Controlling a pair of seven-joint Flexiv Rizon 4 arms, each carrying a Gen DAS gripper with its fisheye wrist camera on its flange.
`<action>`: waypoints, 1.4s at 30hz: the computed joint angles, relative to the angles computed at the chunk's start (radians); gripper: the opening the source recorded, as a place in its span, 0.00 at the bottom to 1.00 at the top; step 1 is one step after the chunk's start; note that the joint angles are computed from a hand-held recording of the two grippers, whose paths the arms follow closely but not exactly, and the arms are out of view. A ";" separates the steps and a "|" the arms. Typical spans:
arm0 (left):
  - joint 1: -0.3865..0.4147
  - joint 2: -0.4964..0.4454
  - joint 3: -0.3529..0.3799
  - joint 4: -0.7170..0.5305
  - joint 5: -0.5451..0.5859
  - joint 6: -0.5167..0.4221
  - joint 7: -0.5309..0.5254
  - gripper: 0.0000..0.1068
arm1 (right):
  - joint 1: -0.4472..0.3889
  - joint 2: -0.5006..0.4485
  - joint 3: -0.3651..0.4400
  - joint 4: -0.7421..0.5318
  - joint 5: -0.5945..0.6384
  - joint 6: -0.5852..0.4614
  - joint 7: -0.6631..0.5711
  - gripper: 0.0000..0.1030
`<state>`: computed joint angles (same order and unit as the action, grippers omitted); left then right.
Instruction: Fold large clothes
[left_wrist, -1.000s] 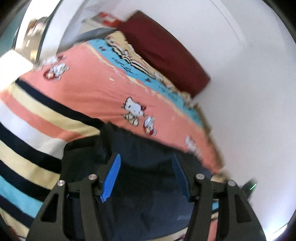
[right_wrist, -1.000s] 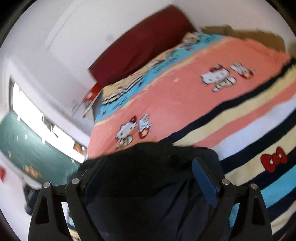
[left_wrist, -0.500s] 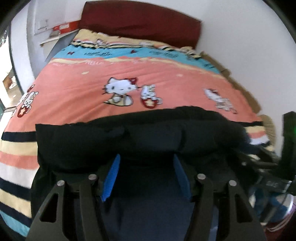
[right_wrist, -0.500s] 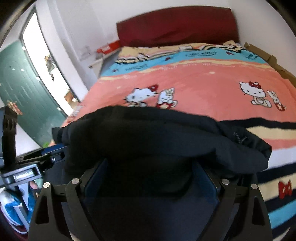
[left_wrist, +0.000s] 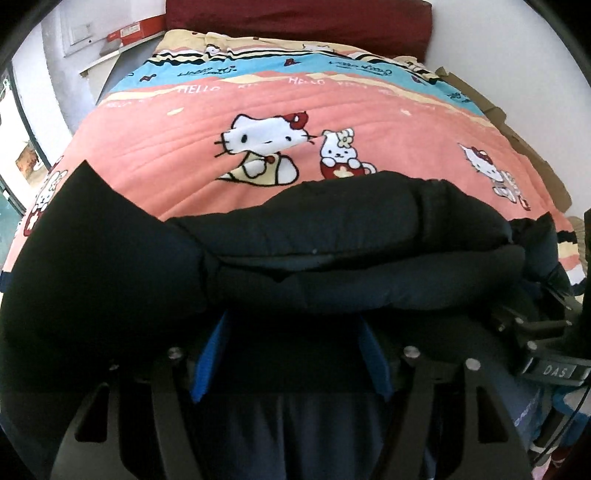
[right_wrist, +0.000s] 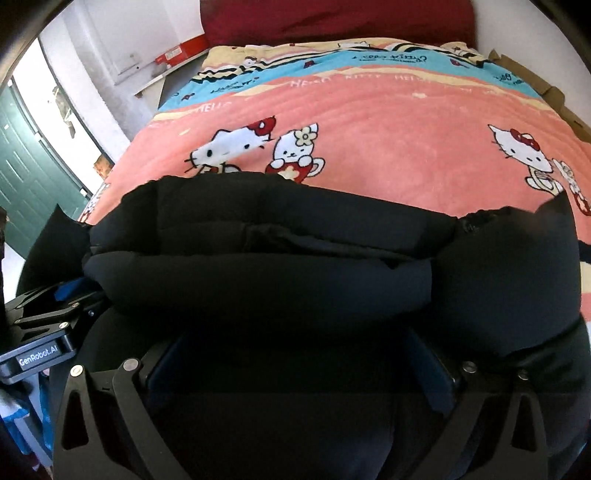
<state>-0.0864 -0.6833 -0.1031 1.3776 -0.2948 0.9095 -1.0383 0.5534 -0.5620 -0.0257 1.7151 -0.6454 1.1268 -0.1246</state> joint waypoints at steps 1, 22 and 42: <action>-0.004 0.000 0.007 -0.008 0.007 -0.015 -0.007 0.62 | 0.002 -0.001 -0.003 0.001 -0.004 0.001 0.005 1.00; 0.062 0.092 0.002 0.159 -0.082 0.129 0.061 0.62 | -0.057 0.130 -0.013 0.228 -0.238 0.088 0.311 0.98; 0.180 0.239 -0.190 0.505 -0.256 0.545 0.320 0.62 | -0.074 0.167 0.039 0.263 -0.418 0.108 0.375 0.99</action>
